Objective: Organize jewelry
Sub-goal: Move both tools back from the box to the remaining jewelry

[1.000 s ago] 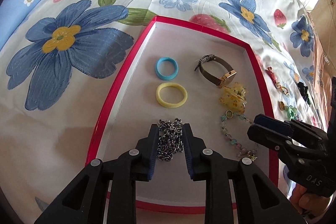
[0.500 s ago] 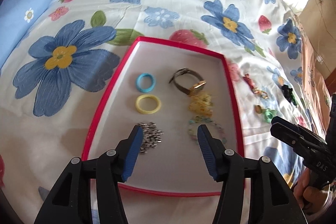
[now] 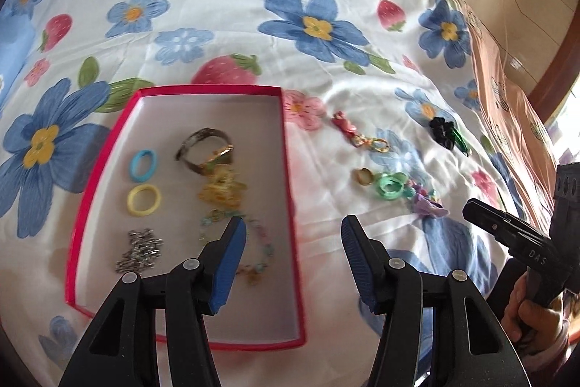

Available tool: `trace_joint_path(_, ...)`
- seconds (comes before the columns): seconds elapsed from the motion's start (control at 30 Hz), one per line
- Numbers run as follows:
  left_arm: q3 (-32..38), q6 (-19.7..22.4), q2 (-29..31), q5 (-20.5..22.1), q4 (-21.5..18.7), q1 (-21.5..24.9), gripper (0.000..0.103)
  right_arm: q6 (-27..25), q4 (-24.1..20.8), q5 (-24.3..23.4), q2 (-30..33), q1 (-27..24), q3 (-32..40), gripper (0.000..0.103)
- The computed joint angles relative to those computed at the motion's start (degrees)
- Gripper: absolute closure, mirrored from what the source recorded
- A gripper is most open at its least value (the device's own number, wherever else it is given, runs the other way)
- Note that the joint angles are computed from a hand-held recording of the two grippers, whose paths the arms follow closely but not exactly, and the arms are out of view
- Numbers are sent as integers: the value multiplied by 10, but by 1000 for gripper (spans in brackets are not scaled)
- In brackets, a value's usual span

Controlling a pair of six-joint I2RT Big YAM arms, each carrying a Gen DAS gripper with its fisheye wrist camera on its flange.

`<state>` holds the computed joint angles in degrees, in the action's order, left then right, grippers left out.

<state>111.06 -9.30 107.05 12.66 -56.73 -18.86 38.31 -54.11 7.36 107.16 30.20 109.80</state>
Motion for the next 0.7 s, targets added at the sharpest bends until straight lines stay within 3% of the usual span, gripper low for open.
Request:
trace_joint_path(0.47,204,14,143,7,-104,-42,50,-52,-14,-23,-1,-18,-19,62)
trace_joint_path(0.7,399,20,267,23,-207,-52,53,-80,-25,-47,16,-25,-5,62)
